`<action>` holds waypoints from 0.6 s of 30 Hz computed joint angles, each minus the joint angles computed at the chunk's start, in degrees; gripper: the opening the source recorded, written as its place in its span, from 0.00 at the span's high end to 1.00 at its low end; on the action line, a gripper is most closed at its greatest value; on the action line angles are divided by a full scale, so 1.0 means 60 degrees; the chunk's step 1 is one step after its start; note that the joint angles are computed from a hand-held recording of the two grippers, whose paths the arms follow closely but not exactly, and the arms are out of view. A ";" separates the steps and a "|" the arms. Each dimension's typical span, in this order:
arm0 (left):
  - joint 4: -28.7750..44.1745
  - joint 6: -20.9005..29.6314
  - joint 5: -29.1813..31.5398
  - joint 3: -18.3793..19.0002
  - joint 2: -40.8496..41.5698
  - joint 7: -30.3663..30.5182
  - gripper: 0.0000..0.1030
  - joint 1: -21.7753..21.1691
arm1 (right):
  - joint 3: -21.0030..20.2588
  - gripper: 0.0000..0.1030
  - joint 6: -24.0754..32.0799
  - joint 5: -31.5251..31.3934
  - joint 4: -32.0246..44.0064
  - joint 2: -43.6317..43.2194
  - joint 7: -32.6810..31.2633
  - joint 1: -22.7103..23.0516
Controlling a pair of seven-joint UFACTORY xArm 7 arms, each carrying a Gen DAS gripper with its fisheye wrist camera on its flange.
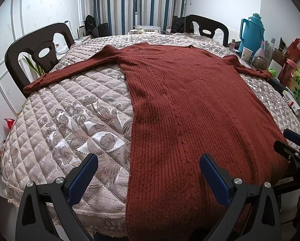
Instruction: Fold small clothes
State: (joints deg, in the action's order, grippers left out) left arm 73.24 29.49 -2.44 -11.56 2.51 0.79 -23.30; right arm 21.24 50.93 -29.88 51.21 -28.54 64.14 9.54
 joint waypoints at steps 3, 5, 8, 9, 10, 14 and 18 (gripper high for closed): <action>-0.0037 0.0004 0.0049 -0.0003 -0.0018 -0.0068 0.01 -0.0016 | 0.0002 0.34 -0.0006 -0.0010 0.0000 0.0000 0.0019 0.0000; -0.0049 -0.0006 0.0060 0.0000 -0.0027 -0.0073 0.01 -0.0015 | 0.0006 0.34 -0.0003 -0.0023 -0.0002 -0.0002 0.0019 0.0001; -0.0057 -0.0021 0.0082 0.0004 -0.0036 -0.0091 0.00 -0.0013 | 0.0007 0.34 0.0008 -0.0035 0.0018 0.0011 0.0011 0.0000; -0.0048 -0.0014 0.0086 0.0004 -0.0030 -0.0092 0.00 -0.0012 | 0.0003 0.34 0.0007 -0.0037 0.0023 0.0016 0.0006 0.0001; -0.0062 -0.0021 0.0096 0.0004 -0.0040 -0.0101 0.00 -0.0013 | -0.0004 0.34 0.0008 -0.0030 0.0026 0.0022 0.0003 0.0004; -0.0020 0.0028 0.0073 0.0003 -0.0023 -0.0084 0.00 -0.0009 | 0.0006 0.34 0.0025 -0.0037 0.0046 0.0034 0.0018 0.0005; 0.0010 0.0060 0.0083 0.0005 -0.0012 -0.0089 0.00 -0.0009 | -0.0003 0.34 0.0019 -0.0049 0.0040 0.0033 0.0018 0.0013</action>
State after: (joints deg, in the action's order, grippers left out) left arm 73.30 29.85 -1.94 -11.53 2.44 0.26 -23.36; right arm 21.22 51.05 -30.18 51.45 -28.34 64.25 9.62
